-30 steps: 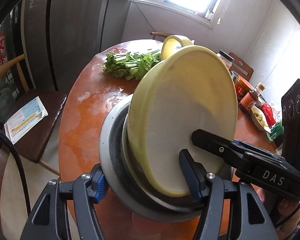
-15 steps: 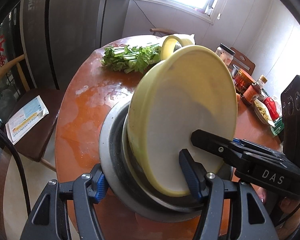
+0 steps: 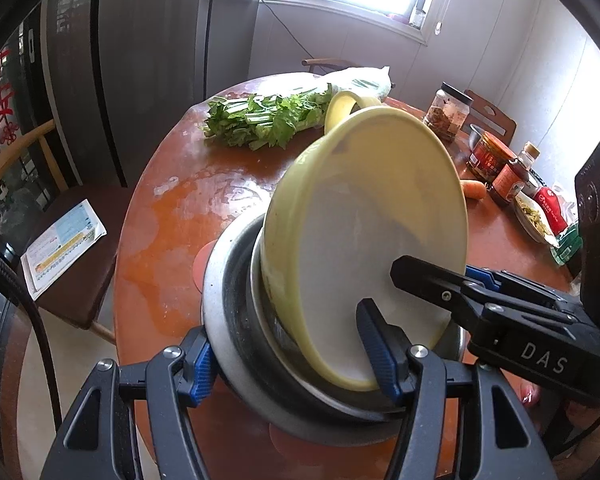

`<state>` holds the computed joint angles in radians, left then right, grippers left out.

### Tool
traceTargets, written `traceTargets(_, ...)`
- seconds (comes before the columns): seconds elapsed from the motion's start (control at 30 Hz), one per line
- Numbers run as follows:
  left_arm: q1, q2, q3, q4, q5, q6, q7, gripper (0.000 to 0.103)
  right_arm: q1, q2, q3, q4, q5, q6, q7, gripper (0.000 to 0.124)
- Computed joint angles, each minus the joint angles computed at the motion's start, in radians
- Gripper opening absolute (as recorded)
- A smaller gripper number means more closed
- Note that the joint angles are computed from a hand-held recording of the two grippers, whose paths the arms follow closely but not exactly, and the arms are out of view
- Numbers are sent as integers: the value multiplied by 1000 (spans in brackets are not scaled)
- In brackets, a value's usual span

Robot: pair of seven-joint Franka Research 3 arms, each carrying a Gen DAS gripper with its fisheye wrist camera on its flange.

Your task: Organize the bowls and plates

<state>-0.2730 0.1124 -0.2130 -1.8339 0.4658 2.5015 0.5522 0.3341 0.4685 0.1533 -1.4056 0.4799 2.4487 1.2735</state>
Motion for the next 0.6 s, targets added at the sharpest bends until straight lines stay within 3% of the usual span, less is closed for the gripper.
traceTargets(0.33, -14, -16, -2, -6, 81, -22, -81, 65, -29, -82, 15, -114, 83, 70, -106, 63)
traceTargets(0.6, -15, -28, -4, -8, 93, -32, -130, 67, -39, -112, 5, -151, 95, 71, -129, 64)
